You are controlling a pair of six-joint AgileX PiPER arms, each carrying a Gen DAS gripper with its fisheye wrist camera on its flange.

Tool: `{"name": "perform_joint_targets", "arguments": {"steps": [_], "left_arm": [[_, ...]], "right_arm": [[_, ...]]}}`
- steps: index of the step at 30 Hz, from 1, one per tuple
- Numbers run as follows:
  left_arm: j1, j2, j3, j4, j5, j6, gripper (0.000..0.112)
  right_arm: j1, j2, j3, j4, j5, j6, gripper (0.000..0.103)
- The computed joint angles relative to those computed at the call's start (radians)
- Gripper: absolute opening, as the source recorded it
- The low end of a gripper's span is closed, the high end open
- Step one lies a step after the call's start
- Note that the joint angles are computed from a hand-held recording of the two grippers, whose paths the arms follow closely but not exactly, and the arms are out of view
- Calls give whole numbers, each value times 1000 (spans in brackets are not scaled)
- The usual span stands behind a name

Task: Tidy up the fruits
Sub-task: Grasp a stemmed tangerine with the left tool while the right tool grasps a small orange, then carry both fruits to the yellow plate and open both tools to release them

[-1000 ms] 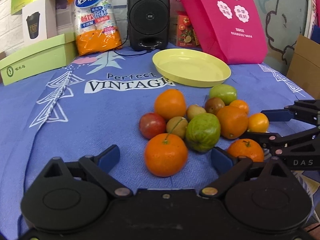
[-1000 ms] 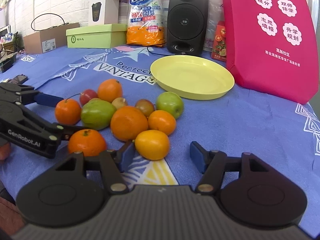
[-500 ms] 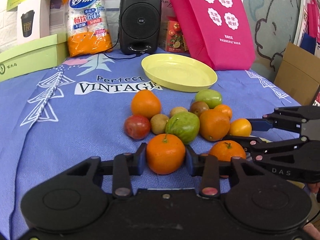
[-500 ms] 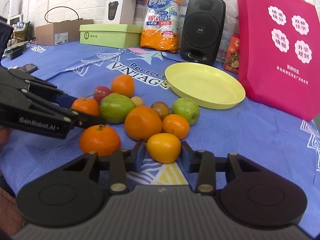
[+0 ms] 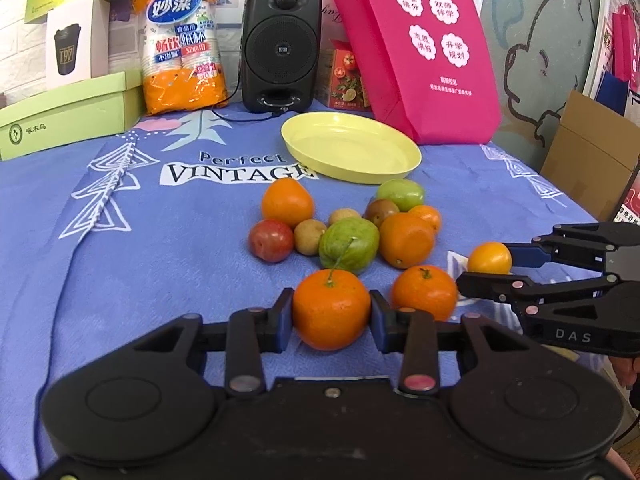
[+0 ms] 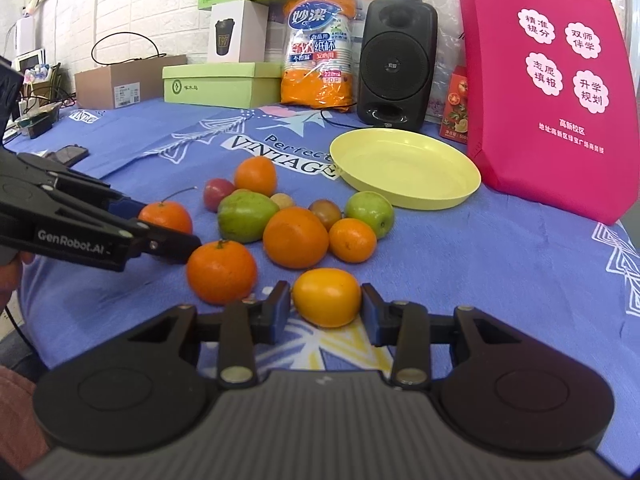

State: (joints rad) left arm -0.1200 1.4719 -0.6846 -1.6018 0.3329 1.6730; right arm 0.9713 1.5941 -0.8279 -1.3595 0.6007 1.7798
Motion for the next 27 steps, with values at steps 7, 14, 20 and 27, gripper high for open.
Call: {"name": "perform_joint_targets", "arguments": {"steps": [7,14,20,27], "left_arm": [[14,-79,4,125,23,-123,37],[-6,-56,-121,277,42,-283,37],[-55,118,-388,522,74,-551,37],[-120,436,-807,943,120,-1024,37]], "right_arm": [[28,-59,30,12,52,-4,37],[-26,-116,22,-5,42,-47,37],[-190,-91,-72,22,-73,-191,37],[-417,101,-306,300,-220,-557,37]]}}
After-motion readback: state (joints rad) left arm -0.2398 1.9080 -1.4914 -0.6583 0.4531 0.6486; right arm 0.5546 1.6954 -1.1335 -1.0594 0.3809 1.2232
